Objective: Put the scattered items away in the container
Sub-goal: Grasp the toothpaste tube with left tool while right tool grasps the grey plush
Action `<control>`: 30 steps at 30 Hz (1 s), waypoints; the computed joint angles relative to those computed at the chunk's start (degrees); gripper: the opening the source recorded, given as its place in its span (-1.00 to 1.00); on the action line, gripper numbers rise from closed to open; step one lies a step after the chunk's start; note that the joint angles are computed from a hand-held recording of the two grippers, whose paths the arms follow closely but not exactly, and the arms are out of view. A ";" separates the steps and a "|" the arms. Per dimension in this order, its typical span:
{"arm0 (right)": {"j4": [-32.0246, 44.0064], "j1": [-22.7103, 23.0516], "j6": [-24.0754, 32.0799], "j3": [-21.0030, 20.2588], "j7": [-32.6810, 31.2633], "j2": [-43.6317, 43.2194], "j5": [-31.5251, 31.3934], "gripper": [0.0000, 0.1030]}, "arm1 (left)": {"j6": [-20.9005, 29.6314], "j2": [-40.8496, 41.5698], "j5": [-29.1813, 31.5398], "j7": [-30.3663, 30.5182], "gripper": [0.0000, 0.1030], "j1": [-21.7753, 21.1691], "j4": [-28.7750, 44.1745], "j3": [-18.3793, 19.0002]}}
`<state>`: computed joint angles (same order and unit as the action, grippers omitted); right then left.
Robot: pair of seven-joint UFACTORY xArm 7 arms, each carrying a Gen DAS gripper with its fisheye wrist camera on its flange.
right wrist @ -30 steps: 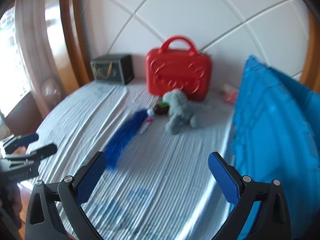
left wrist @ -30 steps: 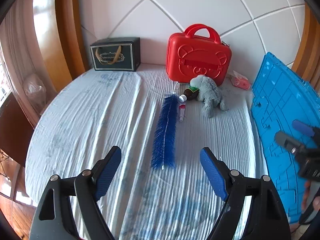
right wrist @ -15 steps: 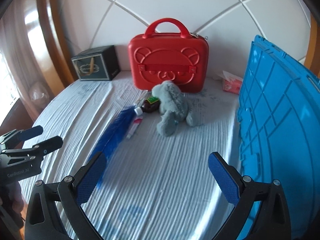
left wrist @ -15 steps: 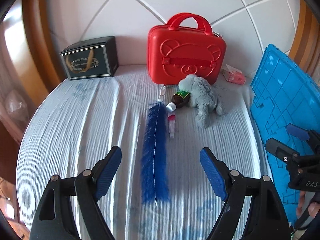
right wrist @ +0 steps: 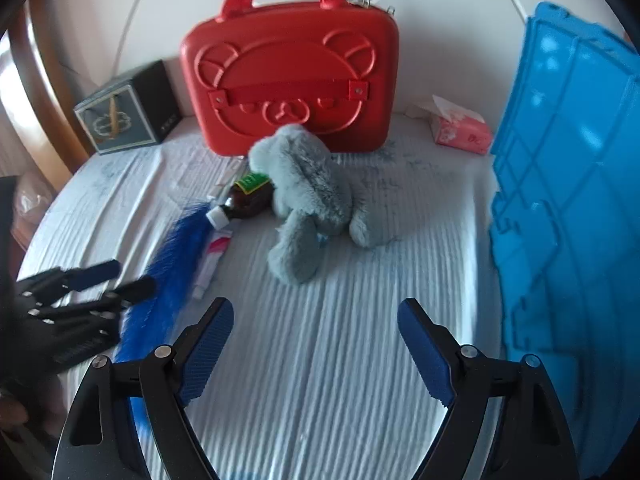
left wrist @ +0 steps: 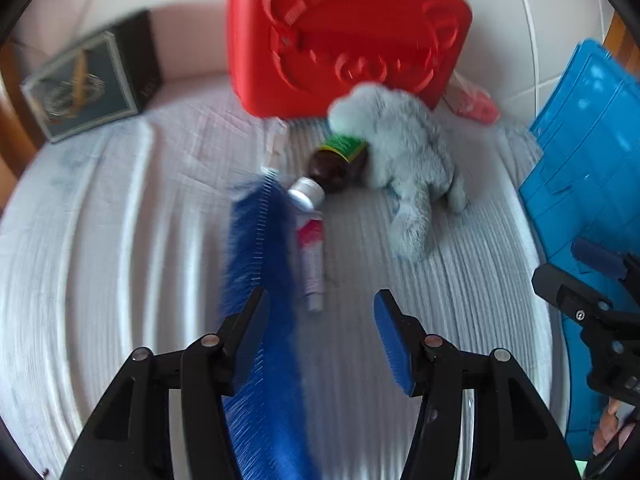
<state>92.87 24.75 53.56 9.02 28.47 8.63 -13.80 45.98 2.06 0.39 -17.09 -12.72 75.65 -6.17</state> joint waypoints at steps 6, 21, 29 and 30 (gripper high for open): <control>5.84 -0.21 -1.62 -1.30 -2.59 7.95 0.06 0.67 | -0.95 7.78 -1.51 1.27 0.04 -0.33 3.00 0.06; 27.42 2.74 -6.81 -7.36 -9.30 30.12 -2.55 1.00 | -9.45 14.55 6.43 -2.11 -0.51 -1.06 7.05 2.57; 29.10 2.92 -2.67 -7.83 -8.79 31.50 1.88 -0.07 | -8.83 13.56 4.78 -1.26 -0.55 -0.62 5.99 1.90; 26.22 2.67 -3.11 -7.42 -8.41 29.30 2.42 -0.08 | -8.49 13.03 4.26 -1.08 -0.55 -0.51 5.47 1.77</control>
<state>119.08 27.42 50.45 1.60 20.06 37.93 -11.37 37.49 15.09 4.65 -18.17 -13.23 81.12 -4.40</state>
